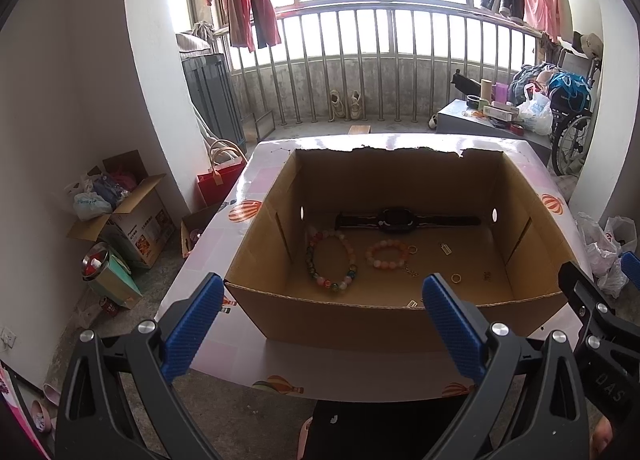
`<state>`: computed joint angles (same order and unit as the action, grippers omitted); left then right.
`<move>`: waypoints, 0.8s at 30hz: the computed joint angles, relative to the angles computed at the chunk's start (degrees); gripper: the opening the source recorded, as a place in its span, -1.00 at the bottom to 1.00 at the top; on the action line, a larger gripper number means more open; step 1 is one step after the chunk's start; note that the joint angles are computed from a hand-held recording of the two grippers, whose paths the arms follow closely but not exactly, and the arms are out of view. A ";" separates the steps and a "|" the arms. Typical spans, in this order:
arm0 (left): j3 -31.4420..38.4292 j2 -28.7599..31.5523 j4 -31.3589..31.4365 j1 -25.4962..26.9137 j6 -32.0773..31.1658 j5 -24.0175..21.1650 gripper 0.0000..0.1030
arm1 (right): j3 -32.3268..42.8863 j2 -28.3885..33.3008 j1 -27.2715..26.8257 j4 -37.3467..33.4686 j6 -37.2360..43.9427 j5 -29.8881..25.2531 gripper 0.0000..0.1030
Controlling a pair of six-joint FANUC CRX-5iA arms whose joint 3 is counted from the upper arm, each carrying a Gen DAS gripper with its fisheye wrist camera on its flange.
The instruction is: Organize jewelry
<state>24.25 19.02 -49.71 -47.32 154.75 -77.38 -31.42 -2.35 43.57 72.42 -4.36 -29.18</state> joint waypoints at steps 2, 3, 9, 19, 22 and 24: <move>-0.01 -0.04 0.03 0.08 -0.02 -0.02 0.89 | 0.17 0.17 0.04 0.14 -0.18 -0.05 0.84; -0.04 -0.06 0.06 0.09 -0.07 0.04 0.89 | 0.00 0.03 -0.03 0.22 -0.18 0.05 0.84; 0.30 0.22 -0.10 0.05 -0.07 -0.39 0.89 | 0.03 0.12 0.02 0.09 -0.07 -0.05 0.84; -0.22 -0.10 0.69 0.48 -0.11 0.45 0.89 | -0.97 -0.58 -0.85 0.54 0.30 1.14 0.84; -1.04 -0.68 1.71 0.92 -0.31 2.07 0.89 | -1.86 -1.71 -2.16 0.25 0.65 4.89 0.84; -0.42 -0.10 1.67 0.96 -0.62 1.21 0.89 | -2.10 -1.99 -2.15 0.85 0.27 4.09 0.84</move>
